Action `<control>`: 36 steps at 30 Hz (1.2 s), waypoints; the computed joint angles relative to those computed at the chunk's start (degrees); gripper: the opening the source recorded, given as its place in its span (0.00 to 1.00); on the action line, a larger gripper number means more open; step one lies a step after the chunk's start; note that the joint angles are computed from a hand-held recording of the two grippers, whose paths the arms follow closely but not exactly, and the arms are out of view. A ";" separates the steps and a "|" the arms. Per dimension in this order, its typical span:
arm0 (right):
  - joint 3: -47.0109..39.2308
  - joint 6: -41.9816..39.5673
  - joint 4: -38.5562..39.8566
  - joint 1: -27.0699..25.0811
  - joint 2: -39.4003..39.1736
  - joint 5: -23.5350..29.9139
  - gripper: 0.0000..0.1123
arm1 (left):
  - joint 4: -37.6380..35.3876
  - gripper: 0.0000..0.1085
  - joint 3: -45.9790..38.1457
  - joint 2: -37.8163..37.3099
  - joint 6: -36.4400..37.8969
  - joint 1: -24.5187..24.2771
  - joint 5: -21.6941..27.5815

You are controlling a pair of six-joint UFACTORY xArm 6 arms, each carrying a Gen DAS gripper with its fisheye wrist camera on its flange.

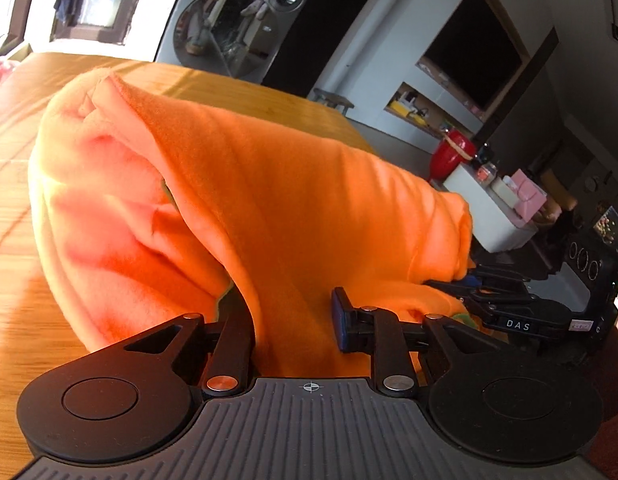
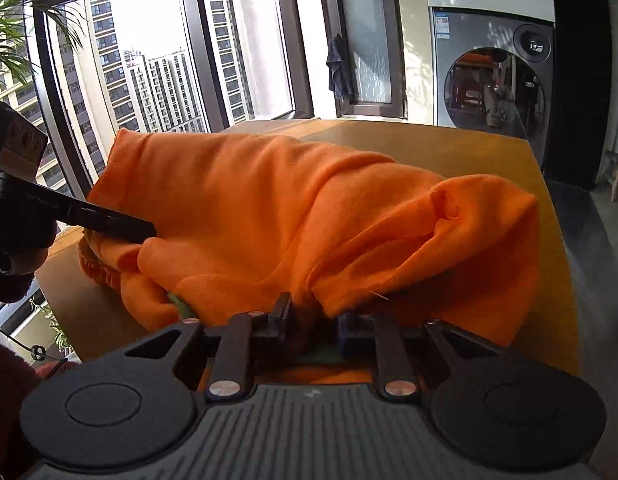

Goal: Fold clothes

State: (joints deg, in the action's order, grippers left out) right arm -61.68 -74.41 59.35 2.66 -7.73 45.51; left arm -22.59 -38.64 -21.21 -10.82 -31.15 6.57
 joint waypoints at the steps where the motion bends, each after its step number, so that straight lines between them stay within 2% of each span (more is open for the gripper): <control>1: -0.10 -0.28 0.24 -0.18 -0.27 0.35 0.21 | 2.86 0.23 0.10 -0.02 -2.04 0.19 -0.19; 5: -3.33 -1.19 2.40 -1.70 -0.77 2.52 0.45 | 10.16 0.23 -0.30 0.04 -6.73 0.58 0.48; 8: -5.06 -4.43 8.22 -3.42 -1.74 5.19 0.59 | 10.97 0.26 0.21 -0.21 -7.37 0.22 0.12; 11: -6.81 -5.89 15.24 -5.14 -1.73 9.66 0.65 | 10.29 0.26 0.73 -0.38 -7.46 -0.11 -0.28; 15: -8.31 -5.07 22.45 -4.71 0.28 13.34 0.90 | 11.13 0.27 0.93 -0.53 -8.83 -0.17 -0.41; 18: -8.35 -0.95 20.39 -1.22 2.91 10.54 0.92 | 10.39 0.29 0.75 -0.71 -7.79 0.12 0.00; 20: -9.35 5.84 14.57 1.87 5.99 6.80 0.92 | 11.35 0.37 0.45 -1.65 -7.33 -0.07 0.43; 21: -9.82 9.91 10.93 3.29 7.60 4.84 0.92 | 10.62 0.44 0.69 -2.72 -5.68 -0.14 0.39; 22: -9.21 11.59 9.03 4.29 8.74 2.79 0.92 | 9.20 0.46 1.07 -4.08 -3.48 -0.25 0.07; 23: -8.05 10.87 9.48 4.87 8.52 1.10 0.92 | 7.60 0.47 1.46 -5.56 -1.48 -0.36 -0.72; 26: -5.89 6.59 10.15 5.65 6.85 -0.84 0.92 | 1.49 0.60 1.06 -8.24 5.01 -0.98 -4.62; 28: -4.99 5.65 9.17 6.68 6.12 -2.80 0.92 | 2.16 0.69 -0.96 -6.94 6.39 -0.91 -8.29; 30: -4.24 5.34 7.94 7.86 5.52 -4.99 0.92 | 5.64 0.73 -3.55 -4.41 5.58 -0.30 -12.24; 32: -3.61 5.23 6.58 8.93 5.00 -6.89 0.92 | 2.66 0.77 -6.56 -0.77 8.37 -0.10 -14.19; 34: -3.19 4.99 6.75 9.26 4.67 -7.40 0.92 | -6.26 0.77 -7.63 1.11 12.61 0.18 -11.41; 36: -2.77 4.68 7.04 9.52 4.35 -7.80 0.92 | -11.21 0.75 -8.39 2.89 12.70 1.68 -7.47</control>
State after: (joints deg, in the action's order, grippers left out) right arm -64.45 -69.73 66.40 12.18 -3.38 37.71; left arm -33.80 -47.03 -18.32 1.89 -29.47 -0.90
